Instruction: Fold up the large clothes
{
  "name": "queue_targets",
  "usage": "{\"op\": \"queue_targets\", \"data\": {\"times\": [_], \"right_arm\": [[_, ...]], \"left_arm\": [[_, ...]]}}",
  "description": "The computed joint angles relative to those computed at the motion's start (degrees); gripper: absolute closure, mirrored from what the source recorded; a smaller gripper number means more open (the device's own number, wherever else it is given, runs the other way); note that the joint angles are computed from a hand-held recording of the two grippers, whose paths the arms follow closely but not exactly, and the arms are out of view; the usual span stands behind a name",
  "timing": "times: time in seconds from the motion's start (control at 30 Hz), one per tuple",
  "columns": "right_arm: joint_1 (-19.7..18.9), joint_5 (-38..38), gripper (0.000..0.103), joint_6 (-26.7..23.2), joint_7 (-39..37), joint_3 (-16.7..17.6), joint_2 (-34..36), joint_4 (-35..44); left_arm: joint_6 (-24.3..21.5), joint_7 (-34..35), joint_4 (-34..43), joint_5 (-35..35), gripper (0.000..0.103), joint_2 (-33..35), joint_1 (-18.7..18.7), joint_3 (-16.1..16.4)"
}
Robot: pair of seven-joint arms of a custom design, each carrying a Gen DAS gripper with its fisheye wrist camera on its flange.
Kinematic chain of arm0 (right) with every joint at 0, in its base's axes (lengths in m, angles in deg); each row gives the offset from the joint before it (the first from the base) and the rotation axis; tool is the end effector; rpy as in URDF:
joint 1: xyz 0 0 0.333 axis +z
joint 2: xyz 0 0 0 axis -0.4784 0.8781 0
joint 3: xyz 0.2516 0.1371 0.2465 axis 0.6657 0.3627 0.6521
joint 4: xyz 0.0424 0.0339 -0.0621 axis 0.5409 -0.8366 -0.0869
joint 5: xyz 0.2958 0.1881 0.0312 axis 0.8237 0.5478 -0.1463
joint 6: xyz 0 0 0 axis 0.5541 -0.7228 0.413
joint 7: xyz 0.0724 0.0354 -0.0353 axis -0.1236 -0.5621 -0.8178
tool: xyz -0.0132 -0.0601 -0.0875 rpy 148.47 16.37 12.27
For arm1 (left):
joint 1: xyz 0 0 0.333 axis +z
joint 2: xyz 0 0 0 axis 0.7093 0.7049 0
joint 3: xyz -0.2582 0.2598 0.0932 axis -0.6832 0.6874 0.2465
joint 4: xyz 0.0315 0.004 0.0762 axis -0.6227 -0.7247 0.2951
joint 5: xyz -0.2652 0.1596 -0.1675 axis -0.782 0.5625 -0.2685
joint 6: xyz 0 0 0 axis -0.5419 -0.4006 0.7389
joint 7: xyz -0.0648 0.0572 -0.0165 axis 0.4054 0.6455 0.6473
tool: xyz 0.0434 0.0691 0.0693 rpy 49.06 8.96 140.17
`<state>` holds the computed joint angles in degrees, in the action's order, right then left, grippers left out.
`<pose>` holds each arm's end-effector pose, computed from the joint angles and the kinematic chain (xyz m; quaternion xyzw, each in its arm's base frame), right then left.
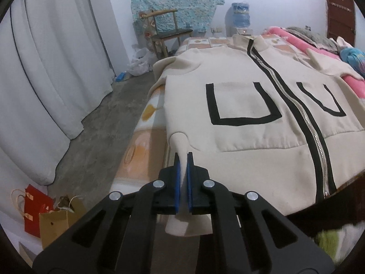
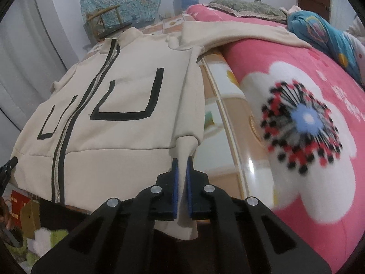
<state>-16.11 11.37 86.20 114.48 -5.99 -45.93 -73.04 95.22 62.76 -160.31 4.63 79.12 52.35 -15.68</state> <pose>0.5438 0.1406 0.5303 -0.6066 0.7357 -0.1836 0.2389 0.5408 0.0363 0.5106 -0.6376 0.6644 -0.2108 0.3281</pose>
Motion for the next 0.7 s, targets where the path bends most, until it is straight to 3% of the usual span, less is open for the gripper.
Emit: {"op": "queue_targets", "data": {"times": [0.2,0.3,0.4,0.47,0.5,0.57,0.7], "right_arm": [[-0.4,4.0,0.096,-0.3,-1.5,1.2,-5.2,-6.3],[-1.0,3.5,0.089,-1.9,-1.6,1.7,-6.5,-6.9],[-1.9,-2.8,0.08,-3.4,1.9,2.8,-7.5,-5.8],[-1.8,-6.0,0.065,-2.6,2.7,3.3,-7.2,-4.3],[-1.6,-6.4,0.057,-1.5,2.3,3.5,-6.4,-3.2],[-0.7,-6.2,0.051,0.5,0.7,3.7,-3.6,0.2],[2.5,-3.6,0.029,0.9,-4.6,3.4,4.3,9.2]], "left_arm": [[-2.6,15.7,-7.1,-17.0,0.097,-5.4,1.5,-2.6],[-3.8,23.6,-7.8,-26.1,0.091,-5.9,1.0,-2.5],[-5.3,35.5,-6.2,-42.3,0.09,-5.5,-0.9,-1.5],[-4.7,35.8,-4.6,-43.4,0.089,-4.5,-0.2,-2.3],[-3.8,36.5,-4.4,-44.0,0.085,-4.3,0.0,-2.6],[-3.0,35.6,-2.8,-43.0,0.075,-2.9,0.1,-3.4],[-2.8,29.5,2.3,-38.2,0.055,1.5,-0.4,-4.2]]}}
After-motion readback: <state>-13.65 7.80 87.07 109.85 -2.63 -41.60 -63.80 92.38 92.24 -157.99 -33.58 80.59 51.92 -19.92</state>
